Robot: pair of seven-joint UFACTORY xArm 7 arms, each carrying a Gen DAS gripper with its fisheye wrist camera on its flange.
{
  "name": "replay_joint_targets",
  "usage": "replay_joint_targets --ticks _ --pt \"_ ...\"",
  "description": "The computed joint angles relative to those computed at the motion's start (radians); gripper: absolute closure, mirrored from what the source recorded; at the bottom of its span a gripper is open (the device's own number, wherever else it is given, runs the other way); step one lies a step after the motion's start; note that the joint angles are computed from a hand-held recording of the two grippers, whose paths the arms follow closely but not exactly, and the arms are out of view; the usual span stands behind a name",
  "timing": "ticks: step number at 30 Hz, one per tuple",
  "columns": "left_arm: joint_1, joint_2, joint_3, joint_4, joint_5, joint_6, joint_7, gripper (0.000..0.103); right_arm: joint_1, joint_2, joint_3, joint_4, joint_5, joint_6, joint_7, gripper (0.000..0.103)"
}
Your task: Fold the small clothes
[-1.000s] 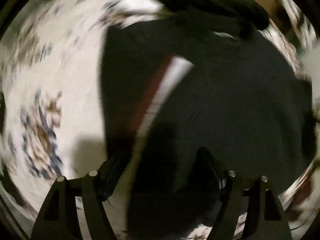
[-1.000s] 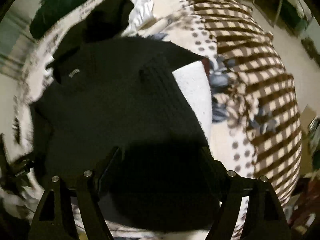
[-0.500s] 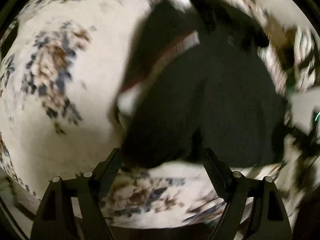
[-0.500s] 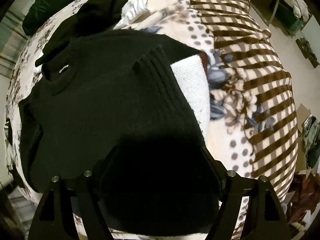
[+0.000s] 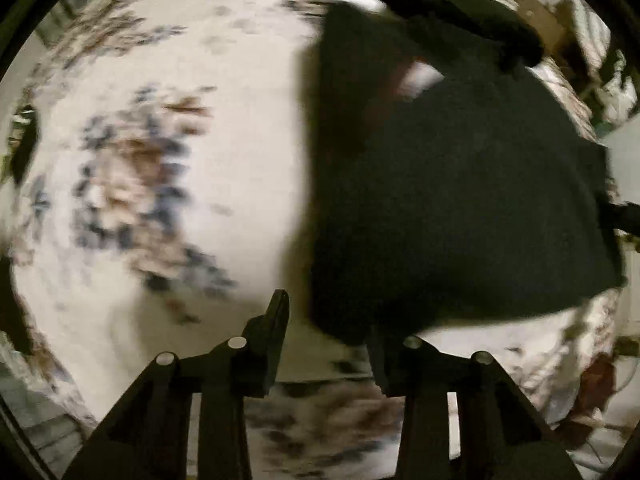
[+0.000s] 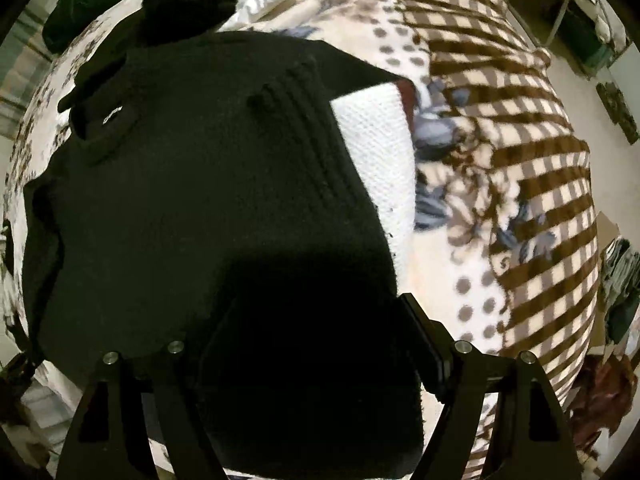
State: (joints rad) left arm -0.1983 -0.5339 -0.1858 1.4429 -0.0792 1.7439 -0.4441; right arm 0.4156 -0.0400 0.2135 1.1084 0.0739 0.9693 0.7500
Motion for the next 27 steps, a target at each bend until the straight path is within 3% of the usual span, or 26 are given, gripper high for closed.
replay_joint_targets --ticks 4,7,11,14,16,19,22,24,27 --pt "0.058 -0.015 0.047 -0.015 0.035 -0.002 -0.03 0.069 -0.004 -0.006 -0.003 -0.008 0.008 -0.01 -0.008 0.023" --pt "0.082 -0.02 0.061 -0.04 -0.008 -0.051 -0.103 0.069 -0.009 -0.013 -0.007 -0.013 0.014 -0.009 -0.02 0.023" --pt "0.13 -0.032 0.091 -0.151 -0.123 -0.241 -0.319 0.069 -0.01 -0.013 -0.005 -0.016 0.018 -0.013 -0.023 0.023" --pt "0.128 -0.017 0.117 -0.189 -0.155 -0.322 -0.369 0.069 -0.01 -0.007 -0.006 0.001 0.017 0.006 -0.032 0.023" --pt "0.138 -0.016 0.117 -0.19 -0.116 -0.313 -0.39 0.069 -0.01 0.0 -0.005 0.014 0.015 0.012 -0.035 0.023" --pt "0.141 -0.062 0.157 -0.193 -0.143 -0.251 -0.421 0.069 -0.014 0.01 -0.011 0.034 0.021 0.026 -0.039 0.023" --pt "0.124 -0.072 0.155 -0.132 -0.154 -0.205 -0.412 0.066 -0.021 -0.006 -0.017 0.027 0.042 0.018 -0.041 0.023" --pt "0.088 -0.027 0.144 -0.065 -0.186 -0.202 -0.378 0.057 -0.026 -0.023 -0.019 0.018 0.056 0.005 -0.035 0.023" --pt "0.001 0.155 0.084 0.147 -0.208 -0.182 -0.266 0.043 -0.033 -0.042 -0.022 0.006 0.072 -0.015 -0.02 0.023"
